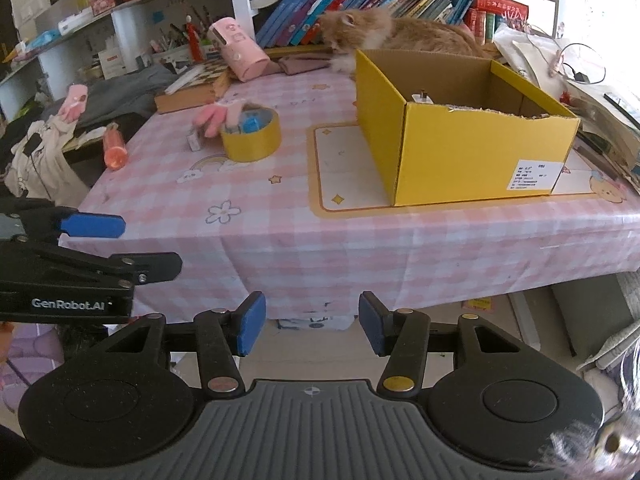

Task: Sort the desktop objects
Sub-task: 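Move both open tools toward the yellow tape roll and pink bunny plush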

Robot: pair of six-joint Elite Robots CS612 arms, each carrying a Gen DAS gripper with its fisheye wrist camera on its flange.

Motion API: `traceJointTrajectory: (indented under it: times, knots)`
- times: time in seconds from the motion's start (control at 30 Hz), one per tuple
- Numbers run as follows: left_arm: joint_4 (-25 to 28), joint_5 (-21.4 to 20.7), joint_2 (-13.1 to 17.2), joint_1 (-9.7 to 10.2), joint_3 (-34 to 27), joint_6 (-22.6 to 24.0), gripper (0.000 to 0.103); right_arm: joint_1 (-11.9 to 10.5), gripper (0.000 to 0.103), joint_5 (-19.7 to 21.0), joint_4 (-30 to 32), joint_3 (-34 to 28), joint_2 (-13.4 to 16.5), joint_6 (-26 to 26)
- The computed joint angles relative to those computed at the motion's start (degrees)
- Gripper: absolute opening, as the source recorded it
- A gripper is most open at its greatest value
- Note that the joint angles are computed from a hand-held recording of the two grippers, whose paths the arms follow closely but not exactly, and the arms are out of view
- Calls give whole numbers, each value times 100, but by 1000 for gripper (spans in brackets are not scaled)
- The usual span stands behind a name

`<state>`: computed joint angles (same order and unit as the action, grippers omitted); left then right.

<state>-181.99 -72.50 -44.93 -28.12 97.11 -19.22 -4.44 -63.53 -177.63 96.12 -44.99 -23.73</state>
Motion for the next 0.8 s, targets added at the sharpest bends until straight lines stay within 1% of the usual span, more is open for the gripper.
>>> traceJointTrajectory:
  times: [0.07, 0.13, 0.23, 0.33, 0.4, 0.47, 0.6, 0.8]
  knots:
    - [-20, -75, 2, -6, 7, 125, 74, -6, 50, 1, -66, 31, -11, 96]
    - [-56, -56, -7, -18, 41, 182, 74, -5, 50, 7, -42, 40, -19, 178]
    - [-103, 46, -24, -7, 90, -29, 74, 11, 50, 27, 87, 16, -22, 91]
    - [-43, 56, -43, 40, 112, -341, 74, 46, 50, 63, 231, -10, -24, -161]
    - [40, -11, -53, 59, 111, -403, 74, 66, 50, 86, 250, 4, -33, -294]
    - [86, -32, -64, 57, 128, -367, 74, 79, 50, 107, 197, 20, -35, -336]
    - [29, 78, -90, 44, 198, -380, 75, 111, 51, 117, 186, -34, -13, -313]
    - [157, 166, -110, 121, 235, -844, 75, 181, 51, 219, 557, -208, 34, -629]
